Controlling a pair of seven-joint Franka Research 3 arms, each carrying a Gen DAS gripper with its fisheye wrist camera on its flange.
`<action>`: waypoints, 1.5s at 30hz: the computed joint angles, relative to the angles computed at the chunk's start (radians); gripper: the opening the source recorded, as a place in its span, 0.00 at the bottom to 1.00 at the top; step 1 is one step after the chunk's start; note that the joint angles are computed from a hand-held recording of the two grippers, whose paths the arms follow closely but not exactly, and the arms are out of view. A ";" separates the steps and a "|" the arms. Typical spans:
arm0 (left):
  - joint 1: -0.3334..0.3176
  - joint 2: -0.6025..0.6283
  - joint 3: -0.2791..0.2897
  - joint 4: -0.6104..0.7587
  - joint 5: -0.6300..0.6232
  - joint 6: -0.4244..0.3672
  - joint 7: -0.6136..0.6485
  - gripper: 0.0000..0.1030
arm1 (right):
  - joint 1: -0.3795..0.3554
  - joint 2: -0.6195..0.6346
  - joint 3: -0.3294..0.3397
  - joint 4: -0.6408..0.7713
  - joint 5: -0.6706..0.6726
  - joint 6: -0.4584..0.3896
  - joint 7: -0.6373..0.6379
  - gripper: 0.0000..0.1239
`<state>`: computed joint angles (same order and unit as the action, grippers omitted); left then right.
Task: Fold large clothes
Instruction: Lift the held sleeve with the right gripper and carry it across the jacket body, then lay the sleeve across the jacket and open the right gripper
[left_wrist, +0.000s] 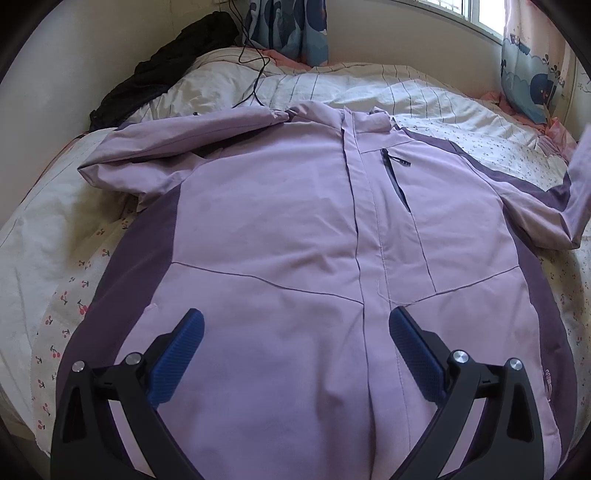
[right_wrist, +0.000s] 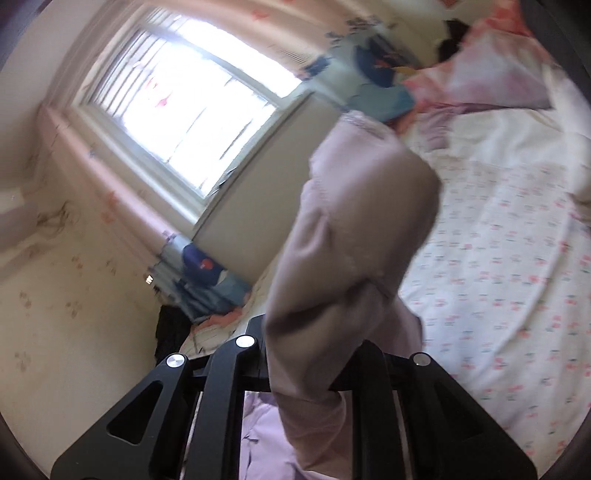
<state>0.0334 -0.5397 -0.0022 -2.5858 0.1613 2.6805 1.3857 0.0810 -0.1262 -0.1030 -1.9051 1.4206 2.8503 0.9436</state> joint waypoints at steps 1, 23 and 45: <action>0.003 -0.006 0.003 -0.003 0.002 0.001 0.002 0.93 | 0.009 0.012 0.012 0.023 -0.016 -0.002 0.004 0.12; 0.090 -0.017 0.124 0.037 -0.129 -0.031 0.052 0.93 | 0.206 0.346 0.266 0.464 -0.393 -0.062 0.220 0.12; 0.090 -0.019 0.179 0.051 -0.261 -0.053 0.114 0.93 | 0.390 0.603 0.289 0.499 -0.878 -0.128 0.608 0.15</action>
